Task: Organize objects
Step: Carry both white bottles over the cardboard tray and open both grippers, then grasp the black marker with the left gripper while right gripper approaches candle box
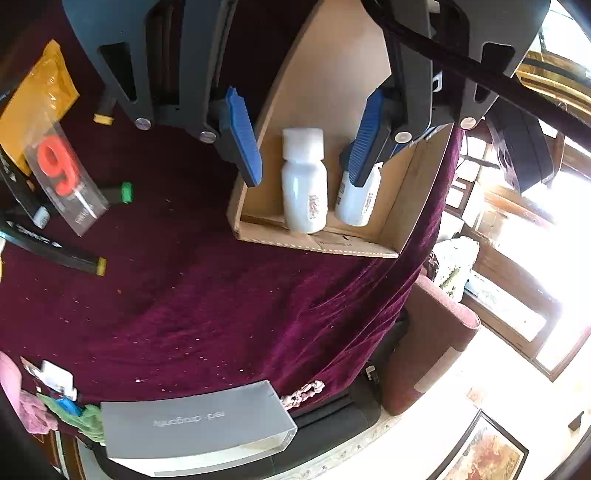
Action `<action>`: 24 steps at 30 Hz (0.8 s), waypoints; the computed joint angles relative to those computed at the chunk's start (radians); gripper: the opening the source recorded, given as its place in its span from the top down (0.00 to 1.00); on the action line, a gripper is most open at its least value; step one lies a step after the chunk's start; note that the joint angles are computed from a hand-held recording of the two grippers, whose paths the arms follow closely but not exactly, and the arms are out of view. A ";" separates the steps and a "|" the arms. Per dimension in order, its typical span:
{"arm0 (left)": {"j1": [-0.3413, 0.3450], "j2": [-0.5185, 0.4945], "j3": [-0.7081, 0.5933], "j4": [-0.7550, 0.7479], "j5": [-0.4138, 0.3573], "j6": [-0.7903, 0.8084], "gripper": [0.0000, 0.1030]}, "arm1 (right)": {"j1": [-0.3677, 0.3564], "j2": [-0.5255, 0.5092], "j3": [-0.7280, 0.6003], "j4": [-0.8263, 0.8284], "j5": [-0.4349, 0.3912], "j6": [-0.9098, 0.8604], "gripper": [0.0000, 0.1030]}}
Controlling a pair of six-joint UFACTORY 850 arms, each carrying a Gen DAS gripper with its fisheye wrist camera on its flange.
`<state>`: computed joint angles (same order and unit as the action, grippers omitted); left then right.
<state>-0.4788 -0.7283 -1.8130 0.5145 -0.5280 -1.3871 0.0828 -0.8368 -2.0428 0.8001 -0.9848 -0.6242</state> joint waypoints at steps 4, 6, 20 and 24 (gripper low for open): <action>-0.010 0.060 0.105 0.105 0.068 -0.256 0.67 | -0.023 0.027 0.053 0.028 0.003 -0.018 0.53; -0.024 0.073 0.129 0.170 0.059 -0.362 0.67 | -0.035 0.040 0.076 0.043 0.006 -0.031 0.52; -0.075 0.176 0.249 0.319 0.107 -0.611 0.49 | -0.210 0.195 0.288 0.158 0.066 -0.197 0.38; -0.128 0.154 0.168 0.329 0.076 -0.479 0.43 | -0.250 0.205 0.310 0.172 0.103 -0.214 0.34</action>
<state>-0.6067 -0.5741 -1.6449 0.8437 -0.4520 -1.8664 -0.1669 -0.6316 -1.7324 0.9723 -0.8817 -0.8380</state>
